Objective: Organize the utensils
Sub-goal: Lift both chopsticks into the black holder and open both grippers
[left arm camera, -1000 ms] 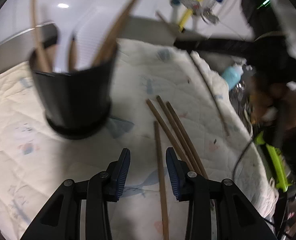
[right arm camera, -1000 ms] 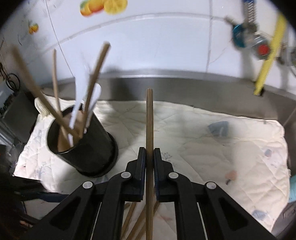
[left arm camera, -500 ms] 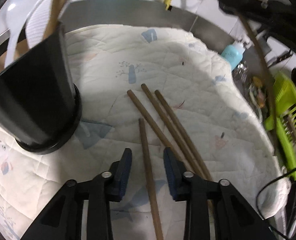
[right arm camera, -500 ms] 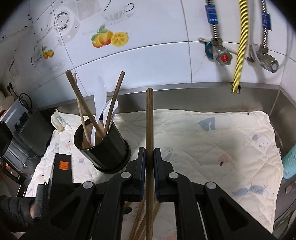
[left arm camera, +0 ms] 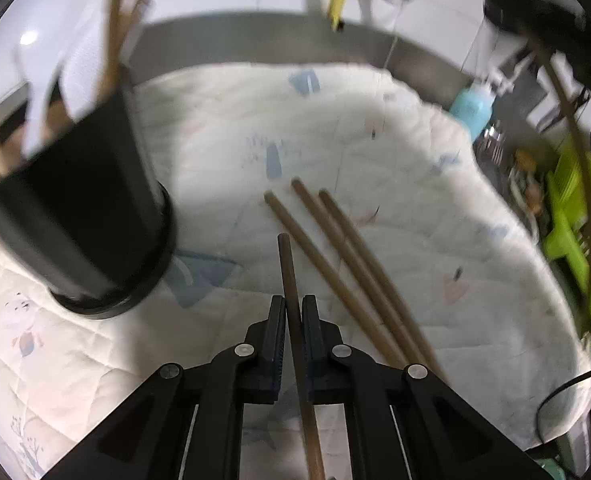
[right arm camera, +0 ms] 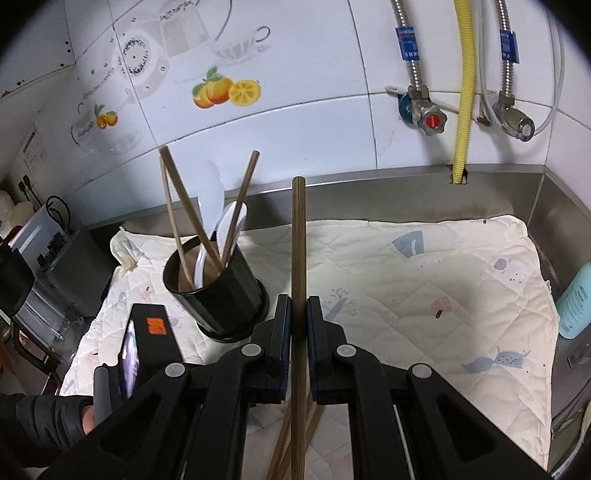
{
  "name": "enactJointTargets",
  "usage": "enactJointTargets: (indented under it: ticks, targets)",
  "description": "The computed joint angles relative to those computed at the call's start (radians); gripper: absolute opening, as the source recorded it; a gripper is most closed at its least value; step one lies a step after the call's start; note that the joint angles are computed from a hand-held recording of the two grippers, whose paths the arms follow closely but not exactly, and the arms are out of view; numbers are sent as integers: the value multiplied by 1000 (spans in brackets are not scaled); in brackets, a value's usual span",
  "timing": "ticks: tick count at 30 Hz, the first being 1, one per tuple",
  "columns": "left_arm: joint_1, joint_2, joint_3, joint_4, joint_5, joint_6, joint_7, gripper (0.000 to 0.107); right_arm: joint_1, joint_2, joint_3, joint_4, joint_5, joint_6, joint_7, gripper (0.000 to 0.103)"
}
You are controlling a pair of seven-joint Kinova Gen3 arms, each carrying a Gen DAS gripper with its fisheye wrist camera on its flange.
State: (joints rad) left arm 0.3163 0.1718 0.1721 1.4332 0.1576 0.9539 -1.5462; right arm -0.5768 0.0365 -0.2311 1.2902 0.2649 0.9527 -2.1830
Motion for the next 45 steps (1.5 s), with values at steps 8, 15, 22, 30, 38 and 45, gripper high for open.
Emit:
enactJointTargets:
  ticks: [8,15,22,30,38,45]
  targets:
    - [-78,-175,-37,81,115,-97,-22,7,-9,-23,-17,12,20,-59,-25,9]
    - [-122,-294,-72,86,117,-149,15,7,-16,-27,-29,9,17,-114,-15,9]
    - [-160,-314,-99,-9,107,-170,28,6,-33,-9,-32,-22,6,-150,15,9]
    - [-191,-278,-113,-157,83,-171,9,6,-68,27,-22,-83,22,-171,29,9]
    - [-210,-224,-103,-238,43,-156,19,6,-109,101,6,-174,24,-192,70,9]
    - [-232,-203,-115,-206,46,-138,23,6,-155,171,50,-238,26,-235,77,9]
